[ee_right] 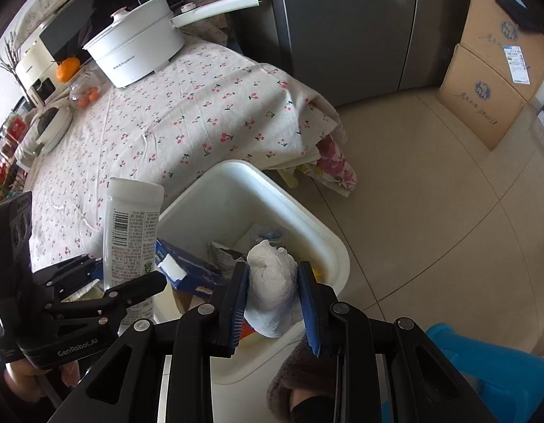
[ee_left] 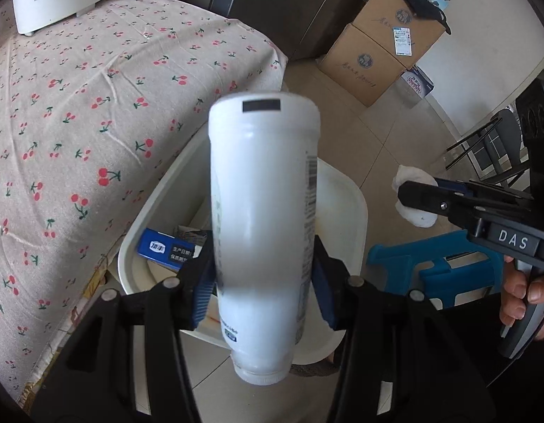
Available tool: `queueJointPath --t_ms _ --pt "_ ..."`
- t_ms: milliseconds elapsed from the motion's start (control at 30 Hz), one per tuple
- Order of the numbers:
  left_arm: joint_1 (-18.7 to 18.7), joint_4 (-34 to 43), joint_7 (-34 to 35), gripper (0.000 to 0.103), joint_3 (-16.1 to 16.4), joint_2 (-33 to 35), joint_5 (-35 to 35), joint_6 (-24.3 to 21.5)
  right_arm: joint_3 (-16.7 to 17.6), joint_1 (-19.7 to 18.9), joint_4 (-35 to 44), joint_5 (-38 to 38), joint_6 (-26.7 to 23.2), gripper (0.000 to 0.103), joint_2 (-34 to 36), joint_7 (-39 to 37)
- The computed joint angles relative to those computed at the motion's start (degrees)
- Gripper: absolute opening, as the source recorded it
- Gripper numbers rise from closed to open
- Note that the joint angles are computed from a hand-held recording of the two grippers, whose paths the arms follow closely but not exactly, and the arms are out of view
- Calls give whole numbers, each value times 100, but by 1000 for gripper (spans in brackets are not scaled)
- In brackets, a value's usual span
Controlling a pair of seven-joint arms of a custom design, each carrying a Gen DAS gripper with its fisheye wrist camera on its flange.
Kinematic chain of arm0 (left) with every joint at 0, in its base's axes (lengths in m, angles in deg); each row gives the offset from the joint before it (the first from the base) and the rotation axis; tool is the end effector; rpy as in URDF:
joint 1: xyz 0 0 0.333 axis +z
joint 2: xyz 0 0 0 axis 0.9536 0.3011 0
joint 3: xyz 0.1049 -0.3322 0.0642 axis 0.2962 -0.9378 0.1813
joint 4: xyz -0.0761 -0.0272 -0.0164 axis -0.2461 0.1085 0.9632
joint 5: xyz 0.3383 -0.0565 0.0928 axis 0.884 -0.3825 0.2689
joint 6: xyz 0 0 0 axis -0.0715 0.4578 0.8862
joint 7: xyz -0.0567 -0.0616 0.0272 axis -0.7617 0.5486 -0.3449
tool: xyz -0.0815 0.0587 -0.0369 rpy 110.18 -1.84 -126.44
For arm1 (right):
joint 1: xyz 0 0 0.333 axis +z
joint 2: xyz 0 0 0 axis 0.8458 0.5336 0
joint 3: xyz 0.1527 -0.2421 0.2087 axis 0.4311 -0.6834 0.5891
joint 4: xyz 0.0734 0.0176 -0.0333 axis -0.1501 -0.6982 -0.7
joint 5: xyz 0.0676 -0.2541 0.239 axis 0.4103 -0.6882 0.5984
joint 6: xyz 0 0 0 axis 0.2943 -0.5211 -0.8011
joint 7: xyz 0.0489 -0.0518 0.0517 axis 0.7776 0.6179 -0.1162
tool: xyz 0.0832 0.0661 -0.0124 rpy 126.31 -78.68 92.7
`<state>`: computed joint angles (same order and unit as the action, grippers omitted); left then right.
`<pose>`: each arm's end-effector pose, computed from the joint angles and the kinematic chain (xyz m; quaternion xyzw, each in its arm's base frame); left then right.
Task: Collect trash
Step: 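Carry the white bottle and tissue over the bin and release both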
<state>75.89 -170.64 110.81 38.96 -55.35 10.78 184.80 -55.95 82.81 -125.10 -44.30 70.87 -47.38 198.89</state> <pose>0.5157 -0.3105 0.3658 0.5397 -0.7878 0.2960 0.0217 0.4850 0.2768 0.4450 -0.6666 0.7193 -0.1068 0.1640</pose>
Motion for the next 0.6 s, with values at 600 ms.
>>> queueJointPath --t_ms 600 --pt "-999 -688 -1126 87 1482 -1022 1084 303 -42 151 473 116 -237 30 369 -100"
